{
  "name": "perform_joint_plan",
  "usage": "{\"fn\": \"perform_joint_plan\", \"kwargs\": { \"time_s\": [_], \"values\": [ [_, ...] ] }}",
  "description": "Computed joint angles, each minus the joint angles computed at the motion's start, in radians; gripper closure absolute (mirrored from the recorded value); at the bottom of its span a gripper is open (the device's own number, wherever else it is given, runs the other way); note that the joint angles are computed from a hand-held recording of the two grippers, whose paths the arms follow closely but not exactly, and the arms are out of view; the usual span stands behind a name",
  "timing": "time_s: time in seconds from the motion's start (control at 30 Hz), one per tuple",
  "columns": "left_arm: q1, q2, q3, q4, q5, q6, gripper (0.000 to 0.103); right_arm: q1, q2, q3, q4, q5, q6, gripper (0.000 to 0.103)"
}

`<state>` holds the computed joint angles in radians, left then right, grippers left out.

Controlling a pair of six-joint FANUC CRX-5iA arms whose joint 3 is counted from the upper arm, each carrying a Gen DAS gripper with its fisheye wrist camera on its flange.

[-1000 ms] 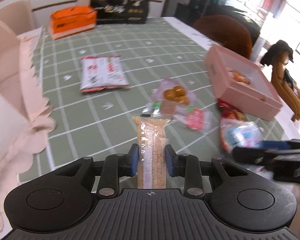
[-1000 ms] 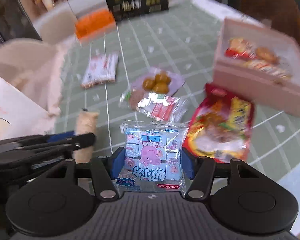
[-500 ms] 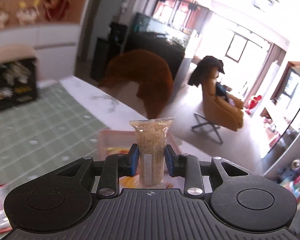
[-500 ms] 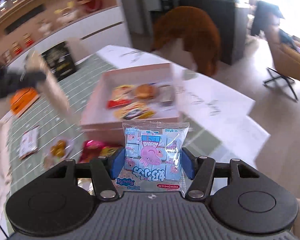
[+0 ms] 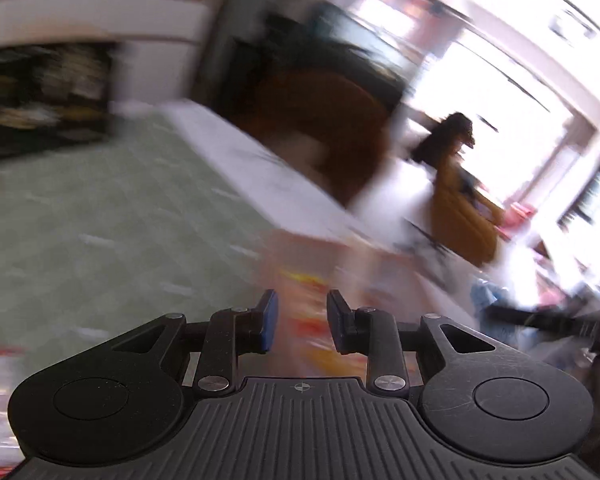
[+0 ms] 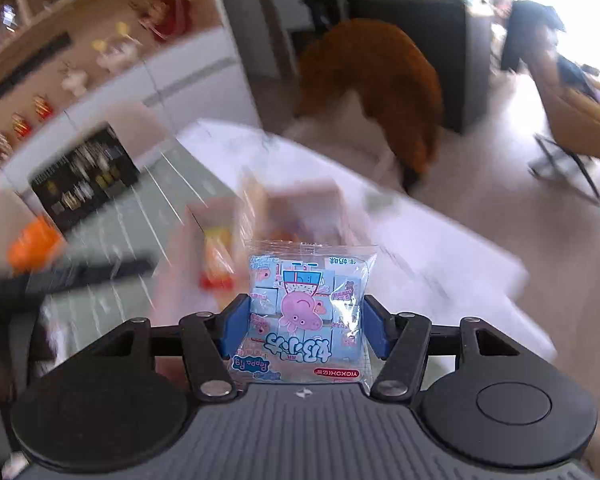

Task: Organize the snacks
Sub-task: 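Drop the Peppa Pig packet into the pink box with the right tool while the left drops the rice-stick packet, then grasp the white biscuit packet with the left tool while the right grasps the lollipop cookie packet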

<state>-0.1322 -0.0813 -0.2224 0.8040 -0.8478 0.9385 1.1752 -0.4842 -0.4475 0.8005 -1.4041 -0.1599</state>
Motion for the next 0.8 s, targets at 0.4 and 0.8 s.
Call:
{"fn": "perform_joint_plan", "kwargs": {
  "time_s": [0.4,0.8],
  "values": [
    [0.347,-0.020,-0.008,-0.332,-0.074,0.301,0.072,-0.037,0.030,-0.039,-0.085,0.109,0.010,0.036],
    [0.238,-0.092,-0.144,-0.210,-0.094,-0.026,0.065,0.179,0.073,-0.043,-0.104,0.015,-0.011,0.036]
  ]
}}
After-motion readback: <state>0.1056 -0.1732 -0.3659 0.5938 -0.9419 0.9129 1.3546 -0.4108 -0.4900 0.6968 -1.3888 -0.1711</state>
